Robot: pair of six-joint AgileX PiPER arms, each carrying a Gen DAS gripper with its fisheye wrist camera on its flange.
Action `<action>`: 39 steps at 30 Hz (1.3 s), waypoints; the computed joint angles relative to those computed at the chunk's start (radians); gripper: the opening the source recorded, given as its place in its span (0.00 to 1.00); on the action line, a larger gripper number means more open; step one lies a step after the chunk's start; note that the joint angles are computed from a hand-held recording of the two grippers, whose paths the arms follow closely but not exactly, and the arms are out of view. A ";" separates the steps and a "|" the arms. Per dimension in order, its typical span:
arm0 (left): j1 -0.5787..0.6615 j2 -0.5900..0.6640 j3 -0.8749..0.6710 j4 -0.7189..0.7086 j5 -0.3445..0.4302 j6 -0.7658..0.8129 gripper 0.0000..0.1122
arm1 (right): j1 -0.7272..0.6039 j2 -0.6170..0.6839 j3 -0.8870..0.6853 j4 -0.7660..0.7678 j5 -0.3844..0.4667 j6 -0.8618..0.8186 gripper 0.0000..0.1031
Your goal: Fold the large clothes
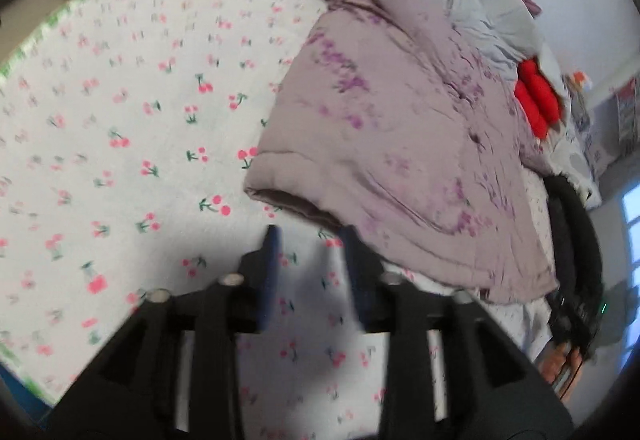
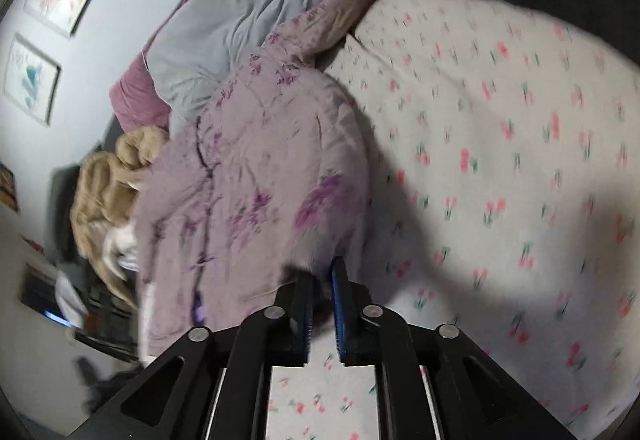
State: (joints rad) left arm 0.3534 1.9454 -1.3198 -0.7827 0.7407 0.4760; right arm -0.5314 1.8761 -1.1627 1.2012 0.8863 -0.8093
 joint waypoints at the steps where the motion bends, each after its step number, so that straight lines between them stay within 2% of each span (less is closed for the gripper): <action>1: 0.005 0.016 -0.007 -0.008 -0.011 -0.012 0.51 | -0.009 -0.002 0.010 0.009 0.000 -0.026 0.17; 5: 0.038 0.071 -0.033 -0.128 -0.028 0.036 0.52 | -0.023 0.026 0.006 0.015 -0.015 -0.061 0.17; 9: -0.011 0.115 -0.087 -0.058 -0.056 0.009 0.52 | 0.043 0.097 -0.056 -0.062 -0.099 -0.009 0.17; 11: -0.018 0.127 -0.103 -0.097 -0.062 0.035 0.53 | 0.051 0.135 -0.083 -0.075 -0.096 0.025 0.17; 12: -0.017 0.139 -0.111 -0.133 -0.055 0.052 0.53 | 0.042 0.149 -0.079 -0.022 -0.075 -0.004 0.19; 13: -0.008 0.150 -0.111 -0.202 -0.041 0.091 0.53 | 0.025 0.167 -0.067 0.068 -0.039 -0.057 0.21; 14: -0.003 0.163 -0.114 -0.244 -0.030 0.112 0.52 | 0.018 0.177 -0.057 0.118 -0.027 -0.090 0.31; 15: -0.005 0.176 -0.121 -0.272 -0.022 0.116 0.47 | 0.022 0.190 -0.056 0.154 -0.023 -0.109 0.48; 16: -0.013 0.182 -0.128 -0.274 -0.023 0.110 0.28 | 0.034 0.204 -0.073 0.151 -0.026 -0.112 0.49; 17: -0.027 0.178 -0.131 -0.262 -0.027 0.097 0.23 | 0.053 0.210 -0.097 0.107 -0.046 -0.082 0.43; 18: -0.044 0.162 -0.119 -0.247 -0.064 0.083 0.21 | 0.078 0.213 -0.126 0.048 -0.074 -0.042 0.07; 19: -0.058 0.137 -0.099 -0.242 -0.094 0.080 0.19 | 0.088 0.210 -0.137 0.029 -0.082 -0.024 0.09; 21: -0.064 0.055 -0.025 -0.296 -0.126 0.119 0.18 | 0.075 0.173 -0.121 0.094 -0.067 -0.079 0.08; 24: -0.039 -0.075 0.051 -0.347 -0.107 0.085 0.17 | 0.036 0.097 -0.126 0.111 -0.006 -0.054 0.08; 27: -0.014 -0.214 0.085 -0.229 -0.055 -0.073 0.17 | -0.001 0.033 -0.166 0.075 0.096 0.006 0.08; 29: 0.004 -0.326 0.128 -0.140 -0.014 -0.153 0.17 | -0.034 -0.034 -0.155 0.063 0.159 -0.019 0.07; 31: 0.026 -0.440 0.207 -0.092 0.014 -0.164 0.17 | -0.091 -0.109 -0.104 0.052 0.221 -0.058 0.08; 33: 0.036 -0.516 0.284 -0.021 0.027 -0.179 0.17 | -0.135 -0.151 -0.052 0.017 0.227 -0.083 0.08; 35: 0.038 -0.481 0.334 0.008 0.015 -0.156 0.18 | -0.146 -0.150 -0.011 -0.040 0.179 -0.095 0.08; 36: 0.058 -0.439 0.357 -0.031 0.013 -0.113 0.18 | -0.129 -0.133 0.009 -0.093 0.121 -0.087 0.08; 38: 0.078 -0.311 0.360 -0.084 0.020 -0.060 0.21 | -0.103 -0.065 0.019 -0.152 0.080 -0.045 0.08; 39: 0.076 -0.253 0.356 -0.051 0.011 -0.079 0.22 | -0.094 -0.037 0.037 -0.159 0.063 -0.035 0.09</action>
State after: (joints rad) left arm 0.4296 1.6920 -0.9642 -0.8336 0.7518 0.3968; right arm -0.6251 1.8391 -1.1254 1.0418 0.9489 -0.8440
